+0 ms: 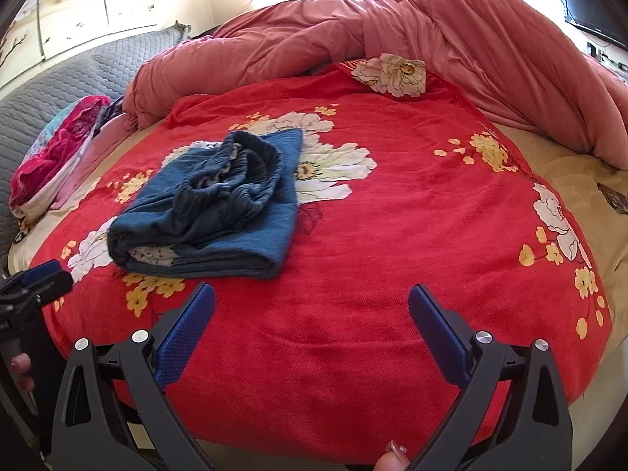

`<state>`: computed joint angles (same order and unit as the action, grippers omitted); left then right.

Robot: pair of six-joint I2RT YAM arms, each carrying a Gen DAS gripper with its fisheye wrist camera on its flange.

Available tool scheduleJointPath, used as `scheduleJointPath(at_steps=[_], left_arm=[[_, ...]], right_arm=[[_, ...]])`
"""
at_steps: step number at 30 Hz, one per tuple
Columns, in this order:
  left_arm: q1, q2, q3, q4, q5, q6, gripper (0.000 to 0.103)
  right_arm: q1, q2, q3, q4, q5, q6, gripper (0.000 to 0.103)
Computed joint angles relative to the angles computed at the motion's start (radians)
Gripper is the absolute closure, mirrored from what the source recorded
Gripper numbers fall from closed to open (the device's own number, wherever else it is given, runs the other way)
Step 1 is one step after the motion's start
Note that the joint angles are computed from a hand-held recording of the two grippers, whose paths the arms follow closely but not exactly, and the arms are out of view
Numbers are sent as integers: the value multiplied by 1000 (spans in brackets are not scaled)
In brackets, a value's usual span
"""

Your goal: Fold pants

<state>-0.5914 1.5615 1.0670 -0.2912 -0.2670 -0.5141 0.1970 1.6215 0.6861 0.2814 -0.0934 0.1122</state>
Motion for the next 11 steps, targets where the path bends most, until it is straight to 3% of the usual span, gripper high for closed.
scheduleJointPath(at_steps=[4, 6, 9, 11], left_arm=[[134, 6, 53, -11, 63, 40, 9], [247, 106, 179, -96, 35, 83, 9], [382, 279, 372, -199, -32, 136, 9], [466, 402, 514, -257, -19, 143, 9]], right_arm=[[-95, 44, 77, -31, -26, 1, 5], [-161, 78, 144, -65, -14, -12, 5], [-283, 177, 325, -168, 17, -59, 5], [-364, 306, 521, -260, 98, -103, 5]])
